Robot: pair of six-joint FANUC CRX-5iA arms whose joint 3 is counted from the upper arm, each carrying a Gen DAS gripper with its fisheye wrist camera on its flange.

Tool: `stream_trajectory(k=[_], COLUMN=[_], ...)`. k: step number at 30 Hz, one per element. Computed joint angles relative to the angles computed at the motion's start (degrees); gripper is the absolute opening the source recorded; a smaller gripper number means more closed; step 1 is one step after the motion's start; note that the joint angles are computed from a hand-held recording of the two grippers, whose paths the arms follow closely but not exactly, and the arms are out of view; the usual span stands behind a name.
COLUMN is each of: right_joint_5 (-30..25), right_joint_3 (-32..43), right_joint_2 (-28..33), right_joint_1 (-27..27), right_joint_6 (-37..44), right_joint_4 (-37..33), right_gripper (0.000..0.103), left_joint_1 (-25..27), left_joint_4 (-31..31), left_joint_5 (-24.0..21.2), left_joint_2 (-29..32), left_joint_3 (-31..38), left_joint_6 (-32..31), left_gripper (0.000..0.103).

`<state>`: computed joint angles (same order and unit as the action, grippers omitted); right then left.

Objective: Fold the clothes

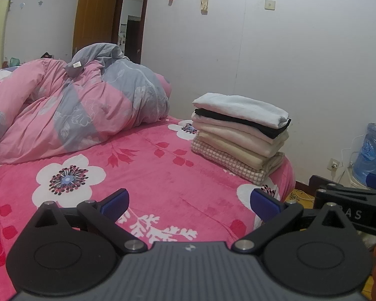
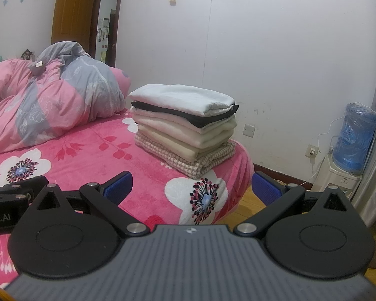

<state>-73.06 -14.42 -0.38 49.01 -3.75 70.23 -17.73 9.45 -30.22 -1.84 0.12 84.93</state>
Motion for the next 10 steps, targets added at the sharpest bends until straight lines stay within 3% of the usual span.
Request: stream_trajectory(k=[10], right_joint_5=[-0.1], right_joint_3=[0.0], right_joint_2=[-0.1], right_joint_1=[0.1], right_joint_6=[0.0], right_joint_4=[-0.1], right_gripper=[0.102], left_joint_1=[-0.1], left_joint_4=[-1.1], left_joint_5=[-0.3], left_joint_2=[0.2], left_joint_3=[0.4], left_joint_6=[0.9], left_gripper=[0.103])
